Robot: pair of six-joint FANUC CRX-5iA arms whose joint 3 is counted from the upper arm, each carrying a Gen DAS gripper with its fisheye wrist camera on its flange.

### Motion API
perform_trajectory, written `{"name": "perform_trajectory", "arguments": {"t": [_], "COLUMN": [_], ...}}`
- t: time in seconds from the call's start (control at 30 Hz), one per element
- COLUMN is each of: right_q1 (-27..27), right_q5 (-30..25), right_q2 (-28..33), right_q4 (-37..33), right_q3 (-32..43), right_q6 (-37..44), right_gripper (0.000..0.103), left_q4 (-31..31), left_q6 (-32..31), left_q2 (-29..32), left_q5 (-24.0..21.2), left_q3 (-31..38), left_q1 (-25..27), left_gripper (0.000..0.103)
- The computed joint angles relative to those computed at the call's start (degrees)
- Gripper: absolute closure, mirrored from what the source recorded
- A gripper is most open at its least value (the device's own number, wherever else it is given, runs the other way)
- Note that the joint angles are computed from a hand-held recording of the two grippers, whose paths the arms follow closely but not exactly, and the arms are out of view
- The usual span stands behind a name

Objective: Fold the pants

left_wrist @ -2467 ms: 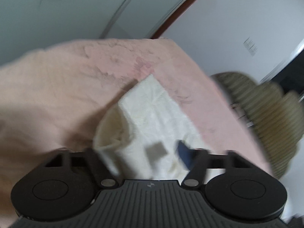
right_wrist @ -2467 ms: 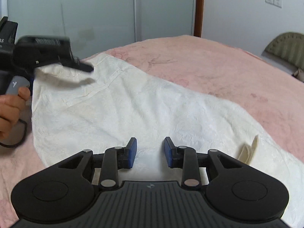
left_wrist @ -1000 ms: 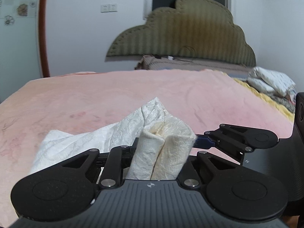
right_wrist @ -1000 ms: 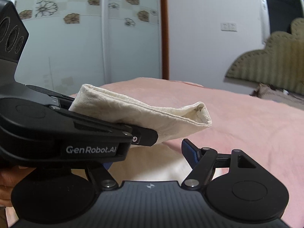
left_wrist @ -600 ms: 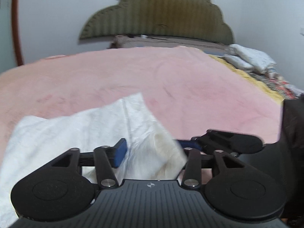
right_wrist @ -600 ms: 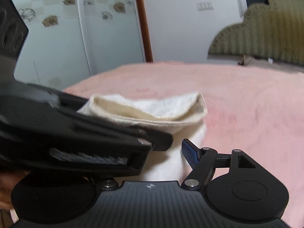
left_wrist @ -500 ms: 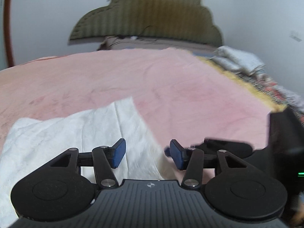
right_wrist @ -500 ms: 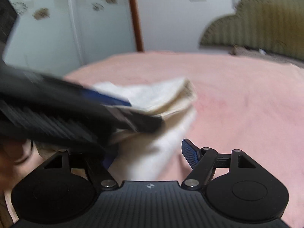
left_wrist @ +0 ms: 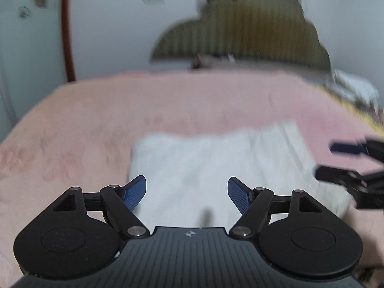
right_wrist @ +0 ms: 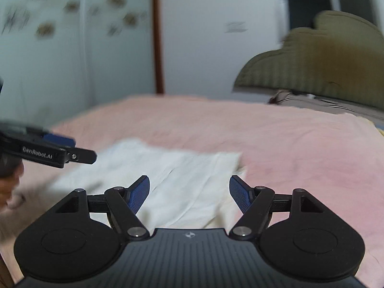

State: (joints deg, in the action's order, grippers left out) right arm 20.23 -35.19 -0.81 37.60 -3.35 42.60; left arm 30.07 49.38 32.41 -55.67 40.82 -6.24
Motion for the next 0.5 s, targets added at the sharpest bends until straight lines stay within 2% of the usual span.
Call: {"name": "perform_trajectory", "arguments": {"t": [0.07,0.1,0.17,0.27,0.33,0.4,0.43,0.5], "right_q1": [1.8,2.9,3.9,4.3,3.8,3.9,4.1,4.0], "right_q5": [-7.9,-12.0,-15.5,-13.5,-9.0,-9.0,-11.1,-11.0], "right_q2": [3.4,4.6,5.3,3.9,2.4,3.0,4.0,3.3], "right_q4": [2.1,6.4,10.4,13.9,12.7,8.0,7.0,8.3], "right_q3": [3.0,2.6,2.3,0.6,-1.3,0.1,1.1,-0.9], "right_q6": [2.2,0.7,-1.4,-5.4,-4.5,0.0,1.2,-2.5], "right_gripper": [0.030,0.029,0.029,0.029,0.029,0.029,0.028,0.025], "left_q4": [0.5,2.5,5.7,5.7,2.9,1.5,1.6,4.6], "left_q6": [-4.2,-7.1,-9.2,-5.5,-2.7,-4.3,-6.2,-10.3], "left_q2": [-0.8,-2.1,-3.9,-5.0,-2.9,-1.3,-2.2,-5.6], "left_q5": [-0.8,0.2,4.0,9.1,5.5,0.0,0.2,5.8], "left_q3": [-2.2,-4.9,-9.0,-10.8,-6.5,-3.6,-5.5,-12.8], "left_q1": [0.2,0.7,1.2,2.0,2.5,2.8,2.9,3.1], "left_gripper": [0.028,0.028,0.028,0.027,0.027,0.028,0.029,0.028]}}
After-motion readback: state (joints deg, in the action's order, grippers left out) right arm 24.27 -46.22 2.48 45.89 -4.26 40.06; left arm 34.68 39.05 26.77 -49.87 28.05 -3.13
